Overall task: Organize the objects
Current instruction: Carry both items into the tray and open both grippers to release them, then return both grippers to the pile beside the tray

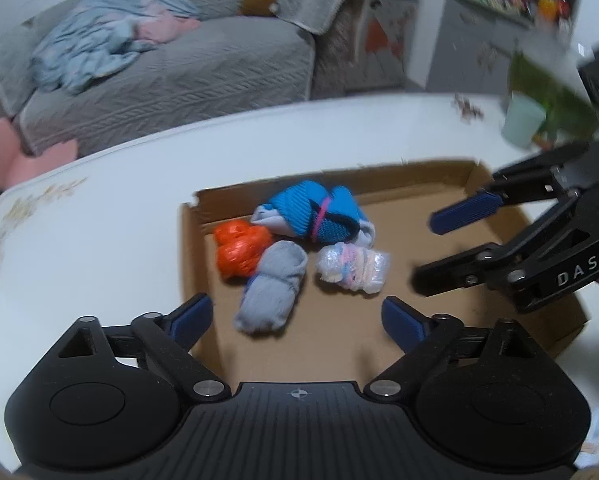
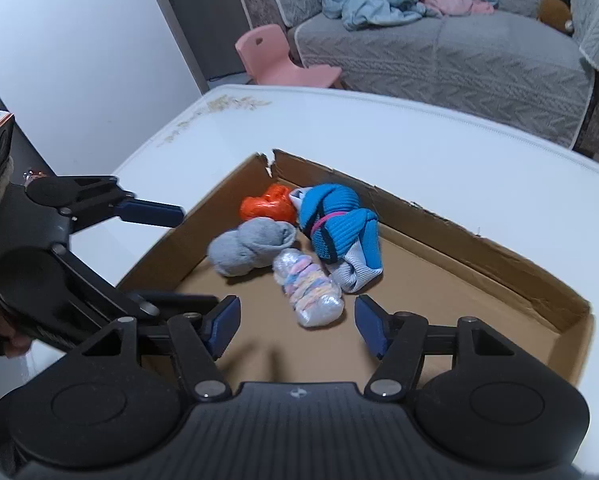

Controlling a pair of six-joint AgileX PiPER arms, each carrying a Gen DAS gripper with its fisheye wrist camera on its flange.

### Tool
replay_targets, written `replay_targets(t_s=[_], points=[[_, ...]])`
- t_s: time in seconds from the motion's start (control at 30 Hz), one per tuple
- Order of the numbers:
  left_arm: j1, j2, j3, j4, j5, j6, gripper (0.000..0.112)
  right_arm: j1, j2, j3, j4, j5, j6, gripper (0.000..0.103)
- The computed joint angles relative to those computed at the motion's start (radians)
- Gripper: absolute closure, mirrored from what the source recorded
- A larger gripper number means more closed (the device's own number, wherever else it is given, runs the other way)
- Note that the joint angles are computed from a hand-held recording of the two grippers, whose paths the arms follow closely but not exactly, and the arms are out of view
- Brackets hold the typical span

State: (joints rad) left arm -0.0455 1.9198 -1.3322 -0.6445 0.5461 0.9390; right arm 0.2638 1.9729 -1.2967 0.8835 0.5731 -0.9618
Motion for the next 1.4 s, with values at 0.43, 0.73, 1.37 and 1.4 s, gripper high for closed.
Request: replay_targets(t_s=[0.43,0.73,1.37,1.4], points=[[0.386,-0.437,0.524,-0.377,0.145,0.413,0.010,-0.041,-0.529,0.565,0.172,-0.121,-0.177,0.016],[0.449,-0.520,0.781,-0.458,0.072,0.589,0.010,0.072,-0.737,0.891,0.101,-0.264,-0.016,0.013],[0.376,-0.418,0.826,-0.593,-0.103,0.734,0.015,0.131,-0.575,0.952,0.427,-0.372,-0.333,0.013],[0.373,-0.414,0.825,-0.591,-0.101,0.734,0.017,0.123,-0.576,0.952,0.418,-0.375,-0.323,0.013]])
